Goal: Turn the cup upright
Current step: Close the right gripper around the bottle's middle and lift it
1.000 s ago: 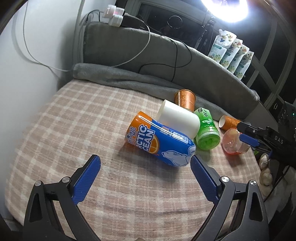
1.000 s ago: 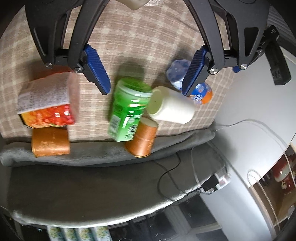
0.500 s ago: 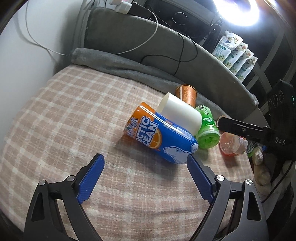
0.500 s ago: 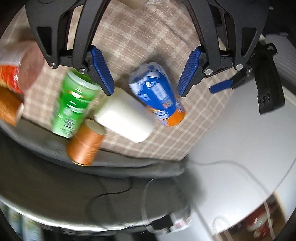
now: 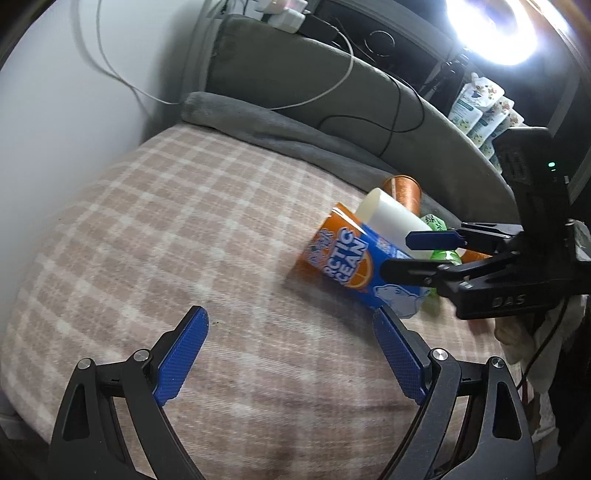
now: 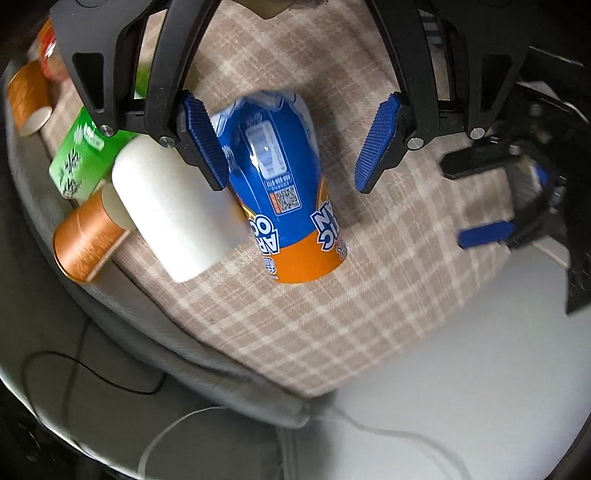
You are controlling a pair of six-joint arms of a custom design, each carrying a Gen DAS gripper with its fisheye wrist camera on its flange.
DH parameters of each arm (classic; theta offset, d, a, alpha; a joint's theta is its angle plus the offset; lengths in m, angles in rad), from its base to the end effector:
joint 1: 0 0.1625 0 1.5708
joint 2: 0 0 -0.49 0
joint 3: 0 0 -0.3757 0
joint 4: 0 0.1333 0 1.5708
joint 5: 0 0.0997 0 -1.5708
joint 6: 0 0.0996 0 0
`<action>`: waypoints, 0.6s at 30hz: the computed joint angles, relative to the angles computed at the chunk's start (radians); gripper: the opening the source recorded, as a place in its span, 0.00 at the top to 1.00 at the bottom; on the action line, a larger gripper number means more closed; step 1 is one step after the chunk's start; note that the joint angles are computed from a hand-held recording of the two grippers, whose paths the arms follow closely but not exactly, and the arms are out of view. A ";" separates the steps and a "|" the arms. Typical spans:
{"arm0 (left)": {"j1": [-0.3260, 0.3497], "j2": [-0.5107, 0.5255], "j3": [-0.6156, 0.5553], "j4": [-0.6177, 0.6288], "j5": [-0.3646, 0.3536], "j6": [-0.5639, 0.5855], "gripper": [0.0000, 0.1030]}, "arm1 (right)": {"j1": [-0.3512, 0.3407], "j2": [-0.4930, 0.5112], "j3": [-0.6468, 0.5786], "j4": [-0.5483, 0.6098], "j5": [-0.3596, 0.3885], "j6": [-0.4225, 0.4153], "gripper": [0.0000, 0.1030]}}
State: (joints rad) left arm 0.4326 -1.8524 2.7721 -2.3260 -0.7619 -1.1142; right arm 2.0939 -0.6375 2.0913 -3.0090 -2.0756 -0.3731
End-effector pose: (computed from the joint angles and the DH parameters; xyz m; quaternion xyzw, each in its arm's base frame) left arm -0.0761 -0.2613 0.2502 0.0433 0.9158 -0.3216 0.2369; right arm 0.3415 -0.4217 -0.0077 0.4213 -0.8718 0.0112 0.2496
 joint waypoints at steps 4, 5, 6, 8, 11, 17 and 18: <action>0.005 -0.043 -0.006 0.058 0.003 -0.021 0.12 | 0.016 0.045 -0.046 0.046 -0.068 -0.033 0.28; 0.008 -0.048 -0.007 0.063 0.004 -0.022 0.12 | 0.019 0.051 -0.053 0.055 -0.079 -0.038 0.28; 0.009 -0.057 -0.009 0.078 0.005 -0.031 0.12 | 0.023 0.060 -0.060 0.065 -0.094 -0.046 0.28; 0.011 -0.072 -0.011 0.095 0.008 -0.035 0.12 | 0.030 0.070 -0.064 0.066 -0.120 -0.065 0.28; 0.008 -0.094 -0.015 0.122 0.012 -0.044 0.12 | 0.040 0.088 -0.070 0.061 -0.161 -0.083 0.29; 0.007 -0.105 -0.017 0.139 0.014 -0.048 0.12 | 0.044 0.092 -0.067 0.041 -0.172 -0.089 0.37; 0.004 -0.106 -0.017 0.142 0.014 -0.050 0.12 | 0.045 0.091 -0.063 0.035 -0.169 -0.090 0.37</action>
State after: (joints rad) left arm 0.4369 -1.9581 2.7547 -2.1836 -0.7480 -1.1637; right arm 2.1387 -0.5465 2.0284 -2.9739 -2.2444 -0.4631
